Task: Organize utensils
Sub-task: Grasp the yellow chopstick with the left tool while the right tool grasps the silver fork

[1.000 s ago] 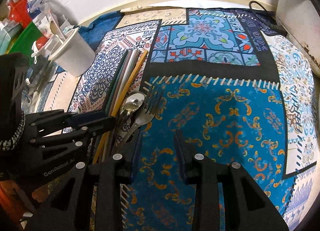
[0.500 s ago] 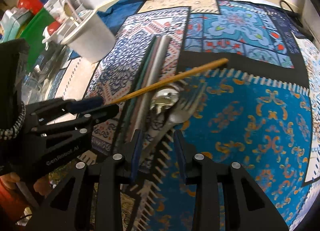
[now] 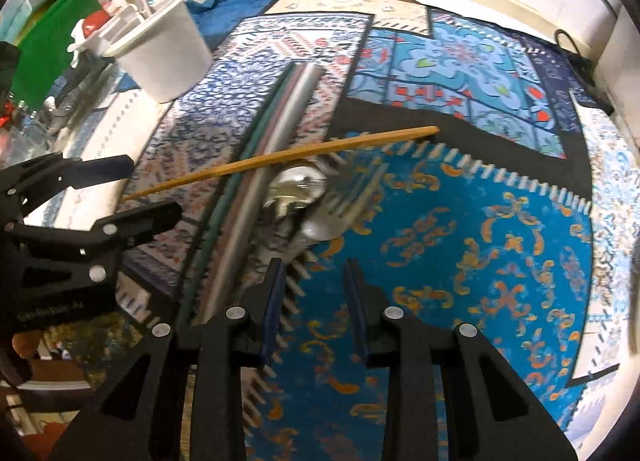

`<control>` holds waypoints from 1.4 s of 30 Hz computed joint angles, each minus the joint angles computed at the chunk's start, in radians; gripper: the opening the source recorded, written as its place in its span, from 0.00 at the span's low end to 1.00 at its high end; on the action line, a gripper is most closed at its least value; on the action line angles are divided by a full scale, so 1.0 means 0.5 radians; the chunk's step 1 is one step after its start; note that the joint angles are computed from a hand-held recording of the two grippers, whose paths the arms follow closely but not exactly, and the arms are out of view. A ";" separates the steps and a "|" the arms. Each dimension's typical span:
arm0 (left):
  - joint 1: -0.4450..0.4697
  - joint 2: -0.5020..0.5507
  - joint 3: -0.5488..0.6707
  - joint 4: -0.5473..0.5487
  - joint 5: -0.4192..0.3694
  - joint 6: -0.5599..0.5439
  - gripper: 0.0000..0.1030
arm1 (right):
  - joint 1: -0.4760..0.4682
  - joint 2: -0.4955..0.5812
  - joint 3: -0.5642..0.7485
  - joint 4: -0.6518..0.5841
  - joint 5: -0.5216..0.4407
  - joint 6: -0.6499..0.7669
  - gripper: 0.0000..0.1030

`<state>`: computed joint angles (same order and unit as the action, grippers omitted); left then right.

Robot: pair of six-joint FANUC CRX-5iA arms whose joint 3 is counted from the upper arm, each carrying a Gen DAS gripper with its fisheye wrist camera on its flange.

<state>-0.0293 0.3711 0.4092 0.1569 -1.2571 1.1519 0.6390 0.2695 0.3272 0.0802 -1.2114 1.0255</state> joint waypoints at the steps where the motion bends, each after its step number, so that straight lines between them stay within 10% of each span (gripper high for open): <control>1: -0.005 0.028 0.030 -0.007 -0.025 0.000 0.45 | -0.007 -0.002 -0.002 0.003 -0.006 -0.008 0.24; 13: 0.013 0.098 0.093 0.059 -0.170 -0.077 0.03 | -0.037 -0.020 0.049 -0.208 0.043 0.013 0.27; 29: 0.087 0.001 -0.007 0.117 -0.351 -0.134 0.07 | -0.001 0.046 0.035 0.019 -0.016 0.074 0.07; 42: -0.012 0.449 0.637 0.056 -0.485 -0.024 0.11 | -0.111 -0.004 0.046 -0.201 -0.024 -0.033 0.13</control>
<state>-0.0354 0.5955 0.7276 0.1851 -1.4996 1.1402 0.5837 0.2677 0.3502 -0.0201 -1.2233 1.0092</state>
